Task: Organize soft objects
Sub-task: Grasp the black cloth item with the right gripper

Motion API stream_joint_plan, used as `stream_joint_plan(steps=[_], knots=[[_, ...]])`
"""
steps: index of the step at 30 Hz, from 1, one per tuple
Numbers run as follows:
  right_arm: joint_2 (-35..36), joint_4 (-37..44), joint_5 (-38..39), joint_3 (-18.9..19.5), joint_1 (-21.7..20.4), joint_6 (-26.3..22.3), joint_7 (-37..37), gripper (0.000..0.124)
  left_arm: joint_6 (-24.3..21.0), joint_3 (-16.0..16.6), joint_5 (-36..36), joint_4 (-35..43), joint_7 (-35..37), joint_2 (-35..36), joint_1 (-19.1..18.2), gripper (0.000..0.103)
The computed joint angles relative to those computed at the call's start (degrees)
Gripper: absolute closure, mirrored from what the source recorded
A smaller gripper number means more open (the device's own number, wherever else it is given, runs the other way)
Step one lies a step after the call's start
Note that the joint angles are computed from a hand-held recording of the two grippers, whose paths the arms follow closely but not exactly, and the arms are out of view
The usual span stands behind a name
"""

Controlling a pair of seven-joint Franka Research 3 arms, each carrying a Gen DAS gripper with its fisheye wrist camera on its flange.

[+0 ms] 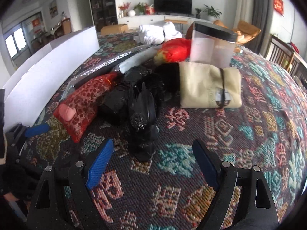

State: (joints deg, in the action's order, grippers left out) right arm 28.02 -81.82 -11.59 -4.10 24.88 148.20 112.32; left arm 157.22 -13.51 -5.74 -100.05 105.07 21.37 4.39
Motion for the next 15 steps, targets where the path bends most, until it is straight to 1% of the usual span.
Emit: stream_joint_plan(steps=[1,3,4,5,10,13,14,15], knots=[[1.65,2.24,1.47,1.01,-0.90,-0.63,-1.54,0.041,0.03,-0.03,-0.03,-0.06,0.04,-0.04,0.04,0.000],[3.28,4.41,4.22,2.15,-2.13,-1.20,-3.60,0.087,-0.02,-0.02,0.02,0.03,-0.01,0.02,0.01,0.000],[3.36,4.61,6.97,3.30,-3.36,-2.14,-4.78,0.093,-0.02,-0.02,0.02,0.03,-0.01,0.02,0.02,0.000],[2.30,2.81,9.06,3.58,-3.98,-1.25,-4.16,0.094,-0.02,-0.04,0.01,0.02,0.00,0.00,0.04,0.000],[-8.67,-15.03,14.43,2.91,-5.86,9.58,-0.84,0.094,0.03,-0.01,0.07,0.00,-0.10,0.01,0.02,0.000],[-13.45,-23.31,14.16,0.81,-6.36,13.36,4.39,0.094,0.04,-0.05,0.06,0.01,-0.05,0.04,0.05,0.000],[-14.47,-25.79,15.37,0.75,-7.00,14.81,6.57,0.093,0.03,-0.05,0.06,0.05,-0.05,0.06,0.04,0.000],[-15.03,-27.78,20.30,2.70,-9.08,17.29,5.91,0.093,0.08,-0.07,0.03,-0.04,-0.01,0.01,0.07,0.000]])
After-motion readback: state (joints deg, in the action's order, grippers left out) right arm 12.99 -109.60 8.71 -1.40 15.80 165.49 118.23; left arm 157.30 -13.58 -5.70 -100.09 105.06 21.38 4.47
